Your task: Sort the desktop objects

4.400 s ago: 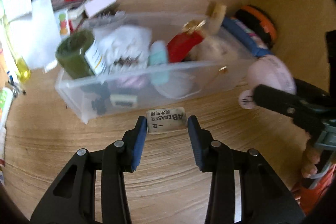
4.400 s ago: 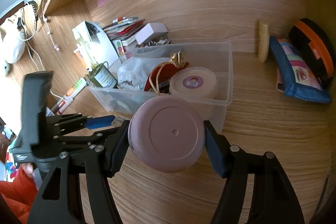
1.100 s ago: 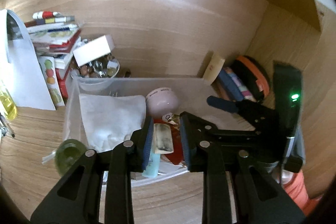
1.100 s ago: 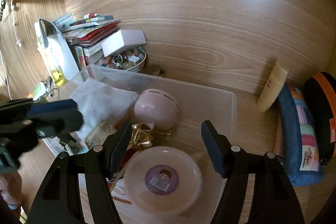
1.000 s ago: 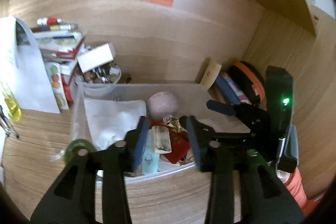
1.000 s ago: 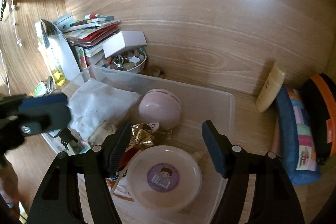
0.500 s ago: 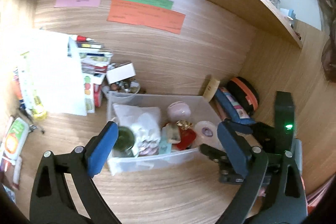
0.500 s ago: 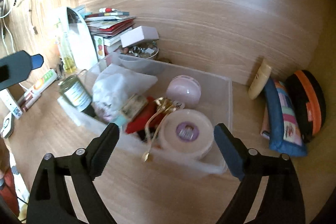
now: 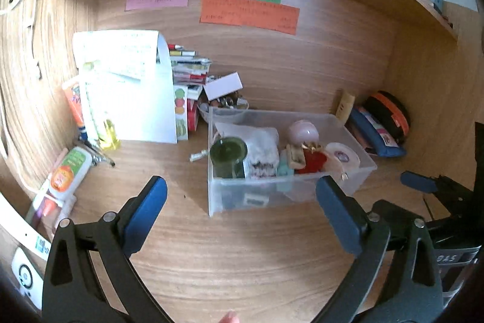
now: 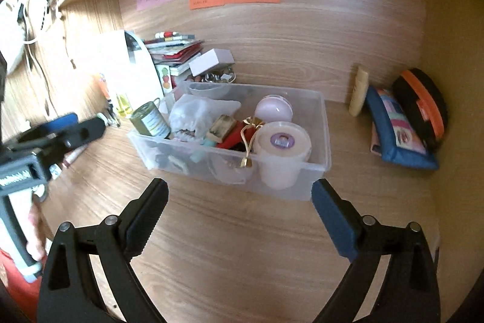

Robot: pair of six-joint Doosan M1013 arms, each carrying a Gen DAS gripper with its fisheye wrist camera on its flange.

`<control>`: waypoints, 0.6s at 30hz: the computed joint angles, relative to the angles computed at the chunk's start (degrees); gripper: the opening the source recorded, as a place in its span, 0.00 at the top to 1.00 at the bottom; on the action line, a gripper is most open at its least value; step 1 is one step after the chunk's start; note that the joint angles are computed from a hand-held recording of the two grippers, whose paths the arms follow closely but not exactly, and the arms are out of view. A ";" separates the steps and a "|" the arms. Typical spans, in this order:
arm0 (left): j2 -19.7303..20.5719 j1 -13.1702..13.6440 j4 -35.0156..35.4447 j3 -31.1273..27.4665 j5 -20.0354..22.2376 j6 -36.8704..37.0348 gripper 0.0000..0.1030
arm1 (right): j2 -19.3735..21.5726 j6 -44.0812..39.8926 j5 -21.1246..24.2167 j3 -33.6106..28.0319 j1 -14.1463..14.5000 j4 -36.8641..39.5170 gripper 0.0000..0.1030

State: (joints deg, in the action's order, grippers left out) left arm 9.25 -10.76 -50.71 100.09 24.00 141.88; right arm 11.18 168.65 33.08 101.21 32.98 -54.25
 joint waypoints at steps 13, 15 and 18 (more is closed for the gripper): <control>-1.85 -0.72 -4.35 3.70 -2.79 5.64 0.03 | -1.45 6.91 1.57 1.79 2.01 -5.54 0.01; -2.07 -1.13 -5.10 4.09 -3.90 7.00 0.03 | -1.46 7.21 1.75 1.80 1.98 -5.85 0.01; -2.19 -1.57 -7.72 4.49 -4.85 10.43 0.03 | -1.39 6.99 1.97 1.69 1.81 -5.86 0.01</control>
State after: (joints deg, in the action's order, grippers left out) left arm 7.05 -12.33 -58.43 104.59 19.15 152.31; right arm 9.79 175.64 35.05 102.90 34.78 -60.11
